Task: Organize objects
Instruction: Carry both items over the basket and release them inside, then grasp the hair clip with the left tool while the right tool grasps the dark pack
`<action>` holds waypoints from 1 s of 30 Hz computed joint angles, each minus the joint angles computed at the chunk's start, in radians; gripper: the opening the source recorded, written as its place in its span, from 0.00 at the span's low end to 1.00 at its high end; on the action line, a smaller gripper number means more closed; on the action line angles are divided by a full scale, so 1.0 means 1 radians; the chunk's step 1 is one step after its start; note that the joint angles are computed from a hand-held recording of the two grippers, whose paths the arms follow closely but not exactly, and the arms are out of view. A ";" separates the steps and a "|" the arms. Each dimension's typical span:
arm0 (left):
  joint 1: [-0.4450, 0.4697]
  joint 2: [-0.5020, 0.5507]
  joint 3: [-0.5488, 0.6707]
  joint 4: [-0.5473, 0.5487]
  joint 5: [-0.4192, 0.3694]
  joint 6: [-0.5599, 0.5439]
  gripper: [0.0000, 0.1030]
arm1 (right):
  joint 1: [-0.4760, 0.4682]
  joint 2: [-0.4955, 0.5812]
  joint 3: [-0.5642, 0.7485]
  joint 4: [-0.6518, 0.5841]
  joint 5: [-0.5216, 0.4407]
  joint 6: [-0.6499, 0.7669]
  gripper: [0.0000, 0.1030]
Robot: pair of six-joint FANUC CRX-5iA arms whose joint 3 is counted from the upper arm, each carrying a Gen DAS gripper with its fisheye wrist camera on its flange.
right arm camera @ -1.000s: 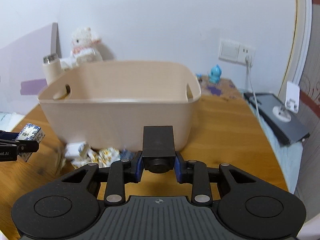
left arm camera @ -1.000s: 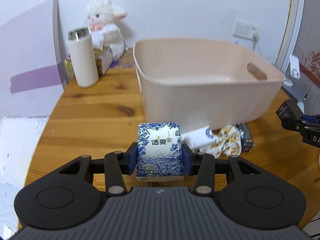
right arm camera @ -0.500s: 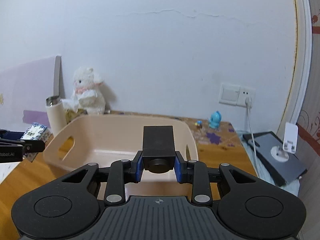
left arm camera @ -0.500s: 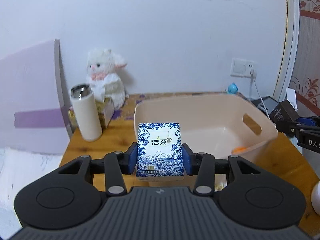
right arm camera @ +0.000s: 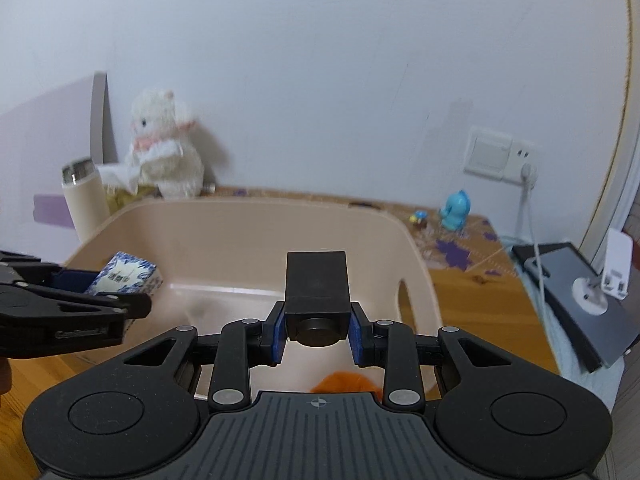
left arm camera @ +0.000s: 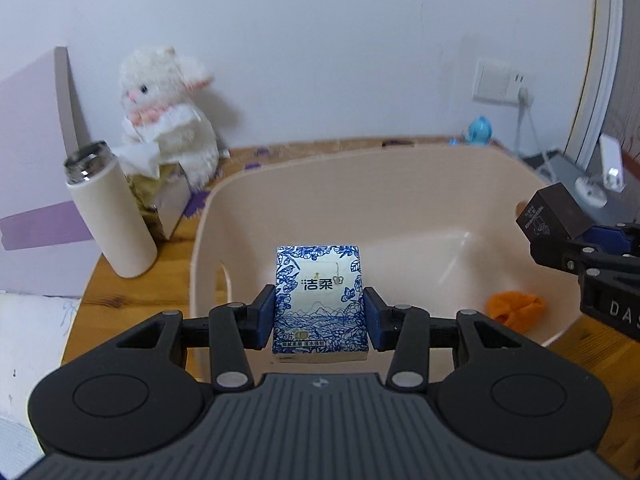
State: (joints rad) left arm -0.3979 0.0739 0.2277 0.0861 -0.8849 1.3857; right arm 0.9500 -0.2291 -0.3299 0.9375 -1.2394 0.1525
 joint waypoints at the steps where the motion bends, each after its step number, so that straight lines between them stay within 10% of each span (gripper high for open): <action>1: -0.006 0.009 0.006 -0.014 -0.005 0.004 0.46 | -0.003 0.005 0.004 -0.015 0.003 0.009 0.28; 9: -0.016 0.013 0.004 -0.029 -0.015 -0.026 0.48 | 0.007 0.013 0.010 -0.053 -0.019 0.020 0.39; 12: -0.029 -0.015 0.000 -0.089 -0.002 0.026 0.67 | 0.035 -0.008 -0.002 -0.032 -0.034 -0.005 0.45; 21: -0.002 -0.133 -0.084 -0.058 0.030 0.015 0.83 | 0.168 -0.060 -0.032 0.039 -0.160 -0.105 0.62; 30: 0.028 -0.252 -0.209 -0.025 0.046 -0.034 0.85 | 0.264 -0.071 -0.050 0.002 -0.231 -0.150 0.68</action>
